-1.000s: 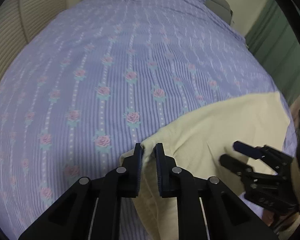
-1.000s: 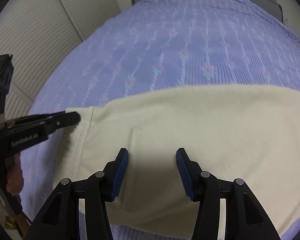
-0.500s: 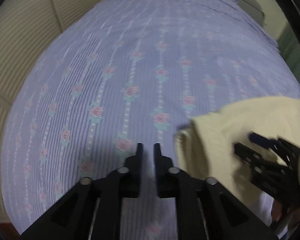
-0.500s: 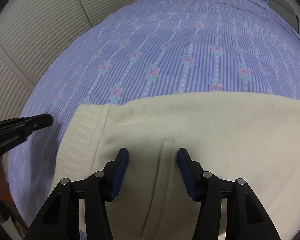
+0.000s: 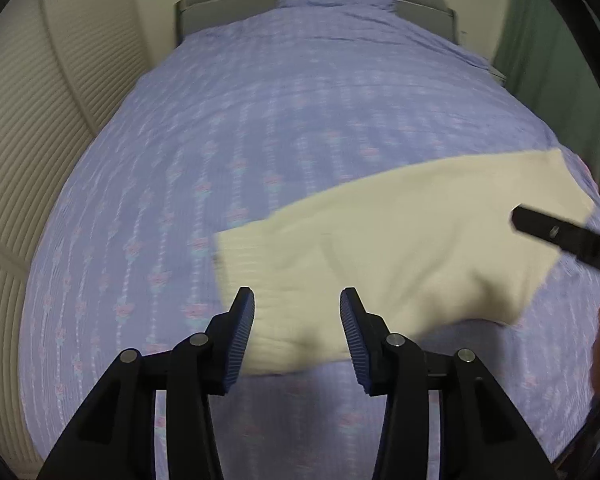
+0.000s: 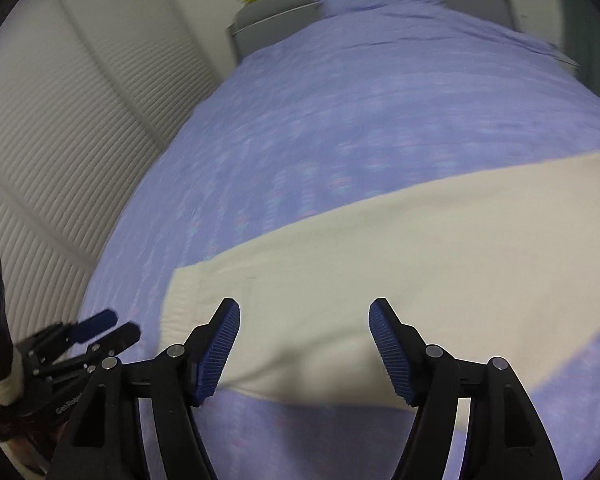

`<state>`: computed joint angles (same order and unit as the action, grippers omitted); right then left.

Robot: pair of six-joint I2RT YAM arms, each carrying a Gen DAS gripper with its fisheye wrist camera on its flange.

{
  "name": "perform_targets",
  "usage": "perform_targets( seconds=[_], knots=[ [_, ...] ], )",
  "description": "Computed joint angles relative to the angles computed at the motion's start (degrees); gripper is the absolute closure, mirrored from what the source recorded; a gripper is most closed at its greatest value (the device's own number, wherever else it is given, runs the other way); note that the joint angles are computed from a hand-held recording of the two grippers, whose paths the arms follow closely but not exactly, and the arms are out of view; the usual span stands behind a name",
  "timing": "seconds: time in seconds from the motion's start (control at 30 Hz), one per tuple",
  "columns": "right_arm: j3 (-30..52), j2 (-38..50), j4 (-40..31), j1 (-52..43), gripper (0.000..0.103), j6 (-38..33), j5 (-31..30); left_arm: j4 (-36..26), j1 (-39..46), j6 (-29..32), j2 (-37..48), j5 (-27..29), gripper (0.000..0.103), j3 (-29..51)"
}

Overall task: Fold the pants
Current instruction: 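Move both open tools along the cream strip toward the cuff end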

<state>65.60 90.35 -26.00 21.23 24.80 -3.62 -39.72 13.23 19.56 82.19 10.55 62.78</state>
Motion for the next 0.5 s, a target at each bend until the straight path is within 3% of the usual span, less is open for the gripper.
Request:
perform_targets(
  seconds=[0.13,0.27,0.37,0.47,0.5],
  knots=[
    [-7.3,-13.1,-5.8,-11.6,0.034,-6.5,-2.9,-2.8,-12.6,-9.8,-7.3,-4.4,0.054,-2.4],
    [-10.7,-21.7,-12.4,-28.8,0.034,-19.5,-11.0,-4.5,-32.8,-25.4,-9.7,-14.8,0.053,-2.1],
    [-7.0,-20.2,-19.5,-45.9,0.034,-35.3,-22.1,-6.9,-49.3,-39.7,-4.4,-23.5,0.053,3.5],
    [1.2,-12.3,-27.8,-61.0,0.034,-53.2,-31.6,-10.7,-60.2,-52.6,3.6,-29.0,0.053,12.1],
    [3.7,-9.5,-29.5,-63.4,0.034,-56.3,-33.2,-11.5,-62.9,-55.9,6.3,-30.2,0.053,15.1]
  ],
)
